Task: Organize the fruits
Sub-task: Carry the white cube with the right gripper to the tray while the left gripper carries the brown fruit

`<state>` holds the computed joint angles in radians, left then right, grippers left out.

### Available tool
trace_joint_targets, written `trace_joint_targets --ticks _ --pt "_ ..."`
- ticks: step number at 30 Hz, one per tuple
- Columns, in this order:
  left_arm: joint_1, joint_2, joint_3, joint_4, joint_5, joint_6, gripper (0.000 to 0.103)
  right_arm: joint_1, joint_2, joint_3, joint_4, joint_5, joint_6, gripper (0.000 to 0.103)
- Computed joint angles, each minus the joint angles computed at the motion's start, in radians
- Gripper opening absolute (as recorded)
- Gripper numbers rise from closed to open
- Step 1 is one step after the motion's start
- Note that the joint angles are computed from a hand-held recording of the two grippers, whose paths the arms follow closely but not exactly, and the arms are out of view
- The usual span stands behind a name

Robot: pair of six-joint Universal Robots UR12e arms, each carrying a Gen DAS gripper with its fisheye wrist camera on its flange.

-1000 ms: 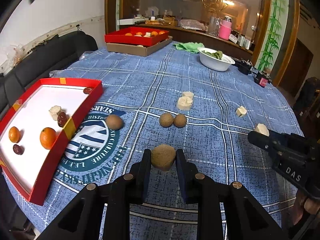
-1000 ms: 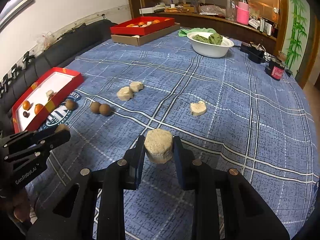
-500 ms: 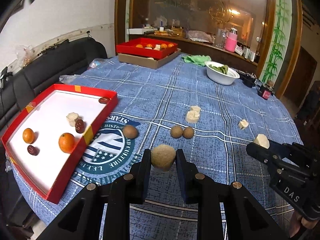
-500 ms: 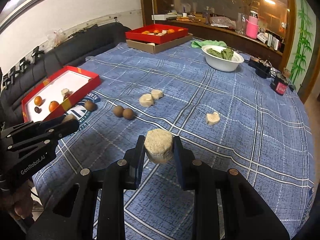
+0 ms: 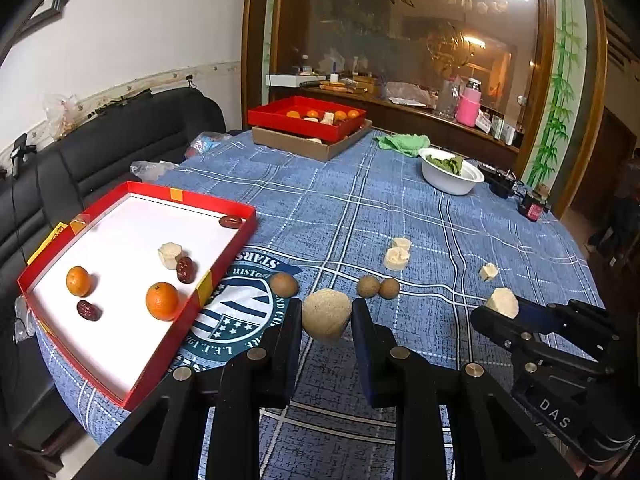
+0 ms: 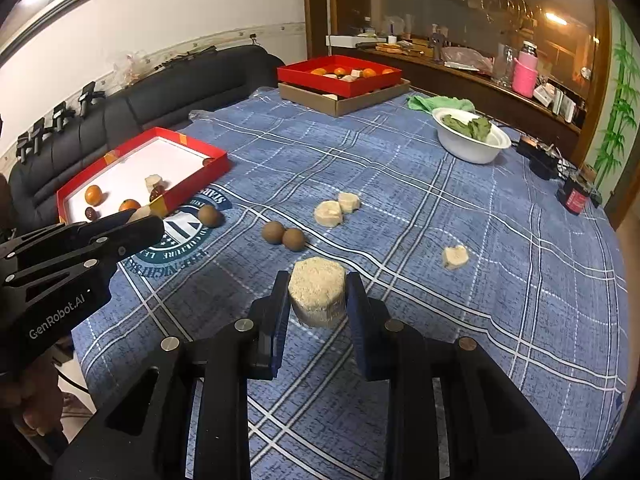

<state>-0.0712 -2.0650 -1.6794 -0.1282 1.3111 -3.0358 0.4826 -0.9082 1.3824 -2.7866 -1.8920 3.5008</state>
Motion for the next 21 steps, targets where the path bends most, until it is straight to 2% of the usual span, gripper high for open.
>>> trace_joint_targets --ticks 21 --pt "0.044 0.016 -0.031 0.071 0.061 -0.089 0.024 0.029 0.064 -0.119 0.006 0.049 -0.102 0.026"
